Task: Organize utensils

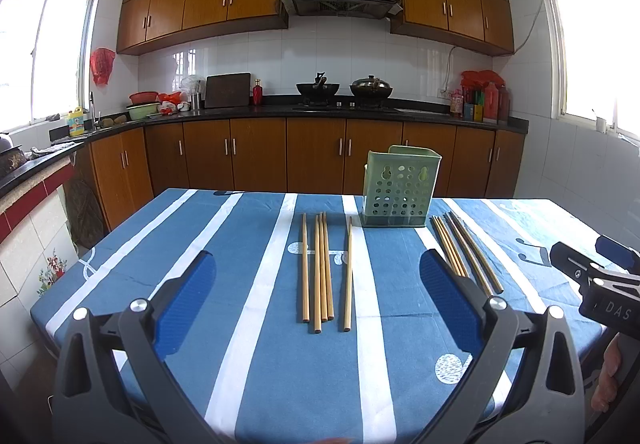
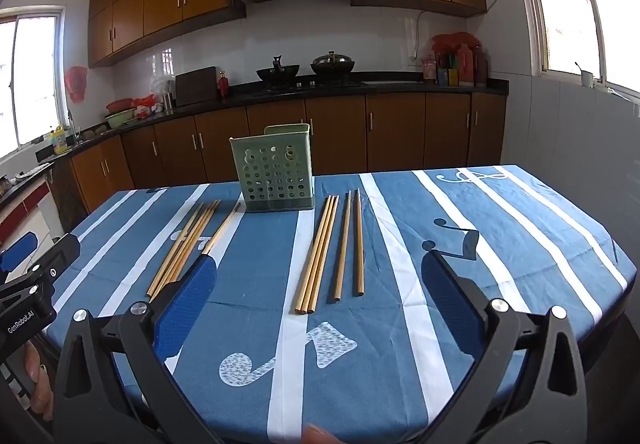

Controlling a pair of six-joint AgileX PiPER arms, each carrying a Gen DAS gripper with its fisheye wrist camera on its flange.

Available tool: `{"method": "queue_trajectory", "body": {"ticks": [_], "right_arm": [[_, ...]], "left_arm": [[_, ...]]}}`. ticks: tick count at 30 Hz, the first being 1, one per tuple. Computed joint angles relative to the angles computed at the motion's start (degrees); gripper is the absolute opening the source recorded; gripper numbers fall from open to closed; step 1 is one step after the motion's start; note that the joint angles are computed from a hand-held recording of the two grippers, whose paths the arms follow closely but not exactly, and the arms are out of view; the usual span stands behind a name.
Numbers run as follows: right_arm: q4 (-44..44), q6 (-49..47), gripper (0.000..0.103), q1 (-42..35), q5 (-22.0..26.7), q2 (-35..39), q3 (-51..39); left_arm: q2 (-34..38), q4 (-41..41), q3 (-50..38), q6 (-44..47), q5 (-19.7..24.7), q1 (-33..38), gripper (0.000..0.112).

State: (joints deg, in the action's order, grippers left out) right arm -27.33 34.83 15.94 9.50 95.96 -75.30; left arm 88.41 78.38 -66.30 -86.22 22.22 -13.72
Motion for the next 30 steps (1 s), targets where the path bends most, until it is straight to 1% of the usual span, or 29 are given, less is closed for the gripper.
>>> {"method": "queue_trajectory", "body": {"ticks": [30], "right_arm": [[1.74,-1.56,0.101,-0.17,-0.07,0.16,-0.04]], "left_arm": [[0.05,-0.55,-0.07,0.47,-0.19,0.13,0.099]]}}
